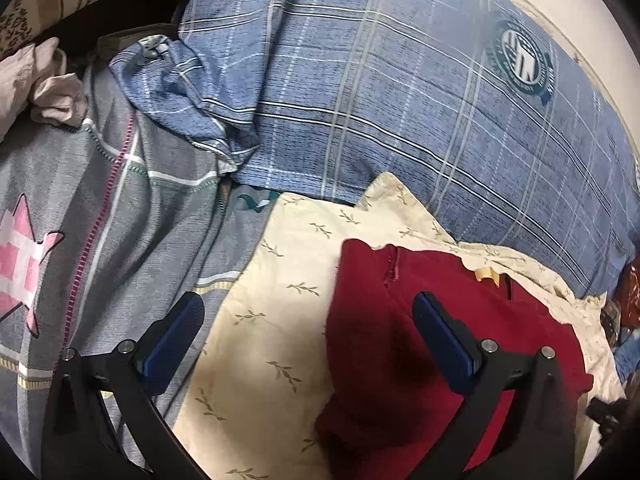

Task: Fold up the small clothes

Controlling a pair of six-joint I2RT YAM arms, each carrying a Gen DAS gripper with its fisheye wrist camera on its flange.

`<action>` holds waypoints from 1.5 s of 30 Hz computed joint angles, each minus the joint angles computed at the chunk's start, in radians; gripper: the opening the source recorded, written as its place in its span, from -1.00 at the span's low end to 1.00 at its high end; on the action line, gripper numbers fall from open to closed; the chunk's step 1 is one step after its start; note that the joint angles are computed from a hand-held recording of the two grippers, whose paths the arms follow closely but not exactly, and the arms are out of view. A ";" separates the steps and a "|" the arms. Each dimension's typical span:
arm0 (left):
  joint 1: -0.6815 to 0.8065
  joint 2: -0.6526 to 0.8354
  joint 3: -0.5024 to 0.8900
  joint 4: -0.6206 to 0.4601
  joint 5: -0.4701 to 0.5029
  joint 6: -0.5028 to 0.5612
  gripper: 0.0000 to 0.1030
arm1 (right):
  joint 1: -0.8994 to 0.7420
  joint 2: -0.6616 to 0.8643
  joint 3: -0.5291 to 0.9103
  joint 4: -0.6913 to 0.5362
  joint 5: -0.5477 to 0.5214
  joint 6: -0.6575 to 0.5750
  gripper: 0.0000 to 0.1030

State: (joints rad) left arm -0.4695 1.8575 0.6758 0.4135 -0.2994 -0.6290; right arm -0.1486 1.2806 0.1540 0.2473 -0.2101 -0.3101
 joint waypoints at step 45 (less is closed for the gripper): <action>-0.156 0.147 0.184 -0.204 -0.075 0.094 1.00 | 0.136 0.414 0.027 0.307 0.163 0.235 -0.86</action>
State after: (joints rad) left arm -0.6250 2.0040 0.8602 0.2099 -0.3745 -0.5350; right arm -0.0129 1.6951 0.1806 0.5542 -0.0470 -0.0756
